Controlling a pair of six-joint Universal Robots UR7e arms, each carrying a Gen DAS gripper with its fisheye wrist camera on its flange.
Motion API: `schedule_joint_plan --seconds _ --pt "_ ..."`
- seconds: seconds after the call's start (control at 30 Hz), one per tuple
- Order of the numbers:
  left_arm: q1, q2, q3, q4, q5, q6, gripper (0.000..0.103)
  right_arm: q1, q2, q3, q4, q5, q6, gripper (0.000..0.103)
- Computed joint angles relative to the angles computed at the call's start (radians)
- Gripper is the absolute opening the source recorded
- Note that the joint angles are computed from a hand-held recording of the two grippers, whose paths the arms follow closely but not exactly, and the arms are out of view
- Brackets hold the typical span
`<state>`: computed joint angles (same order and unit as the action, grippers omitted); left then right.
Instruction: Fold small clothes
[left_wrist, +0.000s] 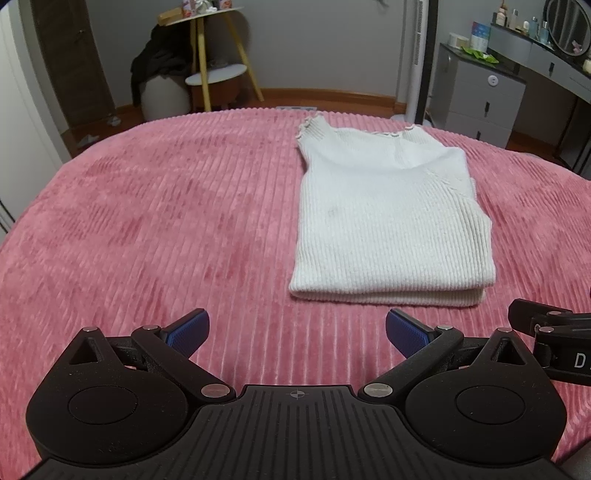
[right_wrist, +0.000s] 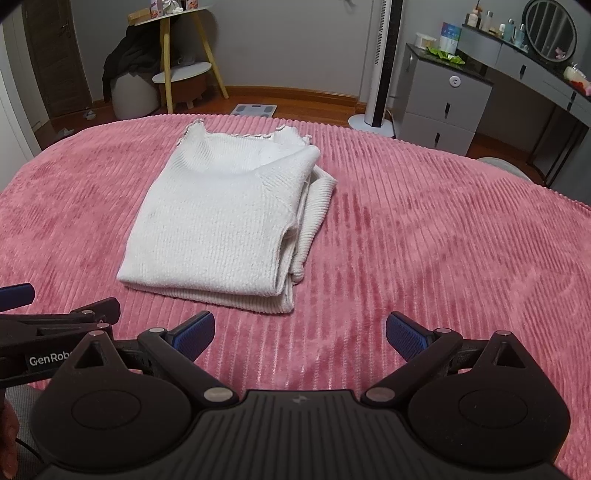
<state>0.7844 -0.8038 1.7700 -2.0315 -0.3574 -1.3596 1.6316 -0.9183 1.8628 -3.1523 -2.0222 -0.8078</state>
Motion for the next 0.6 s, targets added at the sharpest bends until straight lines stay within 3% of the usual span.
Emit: schedule_joint_plan --seconds 0.6 --pt "-0.002 0.003 -0.001 0.008 0.001 0.010 0.103 0.000 0.000 0.001 -0.005 -0.007 0.003 0.099"
